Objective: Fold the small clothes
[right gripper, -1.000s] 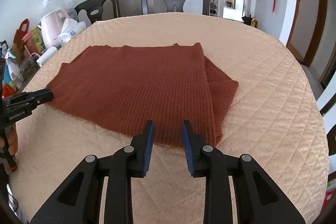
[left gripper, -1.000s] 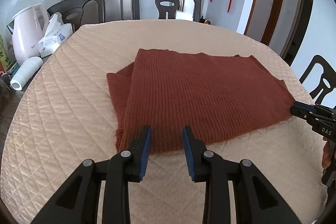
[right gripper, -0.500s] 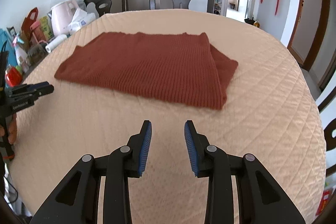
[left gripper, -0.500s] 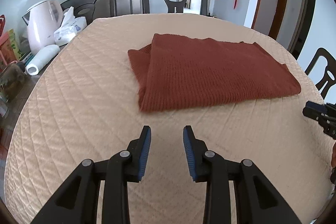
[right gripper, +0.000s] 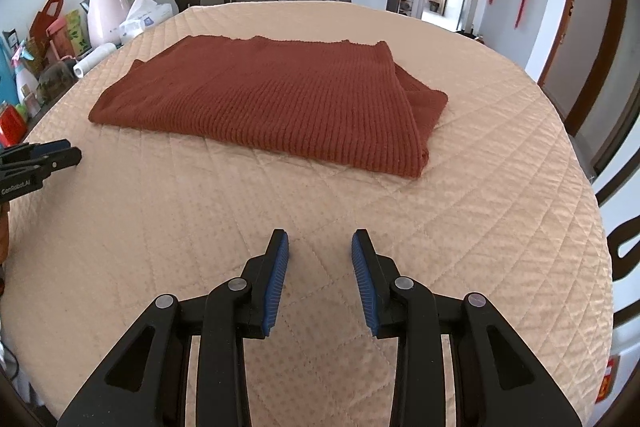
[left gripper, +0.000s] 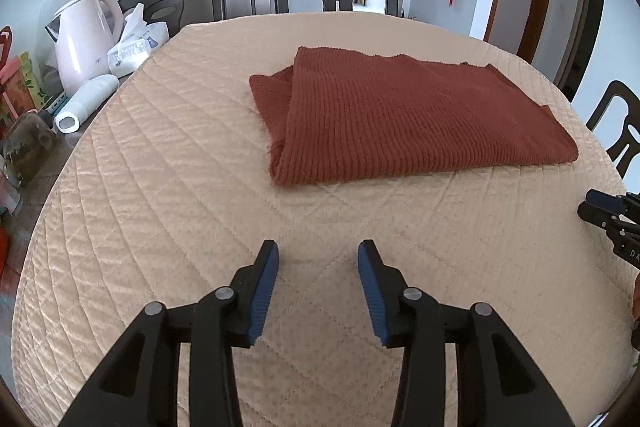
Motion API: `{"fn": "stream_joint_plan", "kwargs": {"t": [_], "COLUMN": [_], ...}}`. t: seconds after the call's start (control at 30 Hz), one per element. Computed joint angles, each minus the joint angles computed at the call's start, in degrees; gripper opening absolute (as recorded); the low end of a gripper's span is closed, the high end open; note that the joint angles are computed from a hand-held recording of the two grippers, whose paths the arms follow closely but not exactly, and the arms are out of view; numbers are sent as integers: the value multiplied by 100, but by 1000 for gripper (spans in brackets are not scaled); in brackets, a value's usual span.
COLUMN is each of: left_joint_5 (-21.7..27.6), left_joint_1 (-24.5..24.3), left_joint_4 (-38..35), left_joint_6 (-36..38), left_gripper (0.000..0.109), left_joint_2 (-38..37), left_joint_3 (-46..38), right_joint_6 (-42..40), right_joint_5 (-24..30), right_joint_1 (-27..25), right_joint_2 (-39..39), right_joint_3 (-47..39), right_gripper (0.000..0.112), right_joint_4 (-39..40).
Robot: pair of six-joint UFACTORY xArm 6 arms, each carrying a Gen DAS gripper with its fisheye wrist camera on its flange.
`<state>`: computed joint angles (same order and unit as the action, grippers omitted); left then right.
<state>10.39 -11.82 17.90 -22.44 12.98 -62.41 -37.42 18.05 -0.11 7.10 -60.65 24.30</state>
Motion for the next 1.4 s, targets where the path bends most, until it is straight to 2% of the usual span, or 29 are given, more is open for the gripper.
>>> {"fn": "stream_joint_plan", "kwargs": {"t": [0.47, 1.4], "left_joint_5": [-11, -26], "left_joint_1": [-35, -76], "left_joint_4": [-544, -958], "left_joint_6": [669, 1088], "left_gripper": [53, 61], "left_joint_2": [42, 59], "left_joint_3": [-26, -22], "right_joint_6": [-11, -67], "right_joint_5": [76, 100], "right_joint_1": [-25, -30], "right_joint_2": [40, 38], "right_joint_3": [-43, -45], "right_gripper": [38, 39], "right_joint_4": [114, 204]}}
